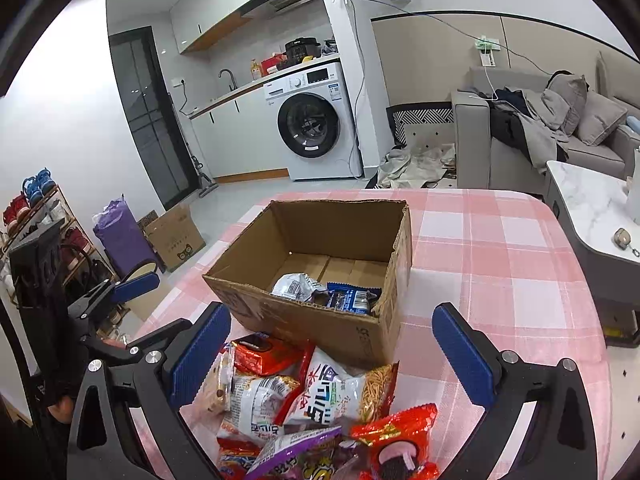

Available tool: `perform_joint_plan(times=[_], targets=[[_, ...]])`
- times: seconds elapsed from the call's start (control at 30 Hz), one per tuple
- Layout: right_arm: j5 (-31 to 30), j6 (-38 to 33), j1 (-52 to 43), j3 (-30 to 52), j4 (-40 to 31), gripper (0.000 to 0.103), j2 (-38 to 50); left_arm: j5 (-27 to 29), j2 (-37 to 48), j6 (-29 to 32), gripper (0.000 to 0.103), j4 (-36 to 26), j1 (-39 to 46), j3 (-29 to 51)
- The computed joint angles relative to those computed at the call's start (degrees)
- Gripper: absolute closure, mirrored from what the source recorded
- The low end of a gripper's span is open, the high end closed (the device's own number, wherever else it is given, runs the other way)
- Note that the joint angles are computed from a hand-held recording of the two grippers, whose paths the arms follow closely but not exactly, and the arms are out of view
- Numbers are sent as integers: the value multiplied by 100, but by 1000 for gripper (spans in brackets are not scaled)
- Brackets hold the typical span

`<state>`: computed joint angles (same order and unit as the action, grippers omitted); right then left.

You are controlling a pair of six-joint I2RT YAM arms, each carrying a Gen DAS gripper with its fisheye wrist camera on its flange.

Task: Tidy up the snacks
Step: 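Withdraw both tools from the box back toward the snack pile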

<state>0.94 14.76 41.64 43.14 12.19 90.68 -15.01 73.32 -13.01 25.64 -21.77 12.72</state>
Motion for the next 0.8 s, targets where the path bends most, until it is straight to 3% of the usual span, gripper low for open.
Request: perform_joint_plan(times=[0.33, 0.7, 0.8], targets=[[316, 128, 275, -779, 96, 0, -617, -596, -232, -215, 1, 372, -470, -611], [561, 440, 430, -1765, 458, 0, -1035, -190, -28, -379, 1, 609, -219, -998], [559, 547, 403, -1991, 609, 0, -1019, -196, 295, -396, 1, 941, -283, -1115]])
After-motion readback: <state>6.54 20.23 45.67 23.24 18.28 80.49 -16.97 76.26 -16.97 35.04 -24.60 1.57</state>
